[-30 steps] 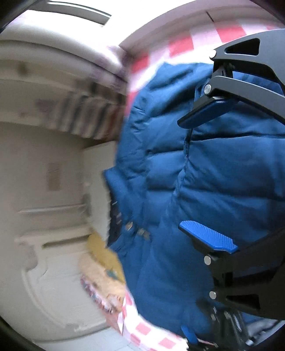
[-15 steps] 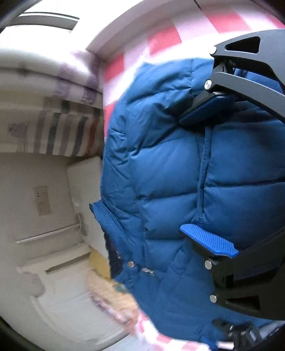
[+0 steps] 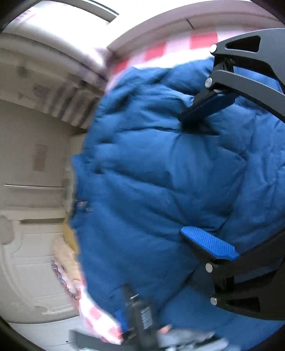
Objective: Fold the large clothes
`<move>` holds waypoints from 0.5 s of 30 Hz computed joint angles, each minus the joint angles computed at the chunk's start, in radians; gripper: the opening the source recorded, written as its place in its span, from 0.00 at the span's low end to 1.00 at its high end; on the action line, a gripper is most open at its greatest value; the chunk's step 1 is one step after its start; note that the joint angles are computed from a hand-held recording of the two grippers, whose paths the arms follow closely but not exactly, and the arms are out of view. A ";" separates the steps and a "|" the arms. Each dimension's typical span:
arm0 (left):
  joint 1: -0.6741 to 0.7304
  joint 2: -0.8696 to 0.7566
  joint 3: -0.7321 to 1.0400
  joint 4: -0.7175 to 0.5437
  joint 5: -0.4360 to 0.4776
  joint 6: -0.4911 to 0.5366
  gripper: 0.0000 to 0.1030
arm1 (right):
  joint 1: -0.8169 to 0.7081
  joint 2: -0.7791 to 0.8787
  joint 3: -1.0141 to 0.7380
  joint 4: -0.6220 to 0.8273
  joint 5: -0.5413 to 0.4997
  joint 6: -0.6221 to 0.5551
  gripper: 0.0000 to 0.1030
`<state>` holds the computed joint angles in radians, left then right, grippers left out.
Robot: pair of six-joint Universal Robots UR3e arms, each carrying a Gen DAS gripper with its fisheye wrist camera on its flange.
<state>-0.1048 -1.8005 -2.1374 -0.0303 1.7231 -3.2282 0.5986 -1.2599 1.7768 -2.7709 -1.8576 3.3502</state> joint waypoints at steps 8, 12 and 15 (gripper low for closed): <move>0.015 0.209 -0.097 -0.138 -0.058 0.021 0.98 | 0.056 -0.179 0.081 0.066 0.018 0.078 0.89; -0.052 0.509 -0.255 -0.275 -0.106 0.065 0.98 | 0.110 -0.294 0.205 0.076 0.028 0.087 0.89; -0.154 0.575 -0.339 -0.325 -0.060 0.031 0.98 | 0.149 -0.275 0.235 0.137 0.001 0.082 0.89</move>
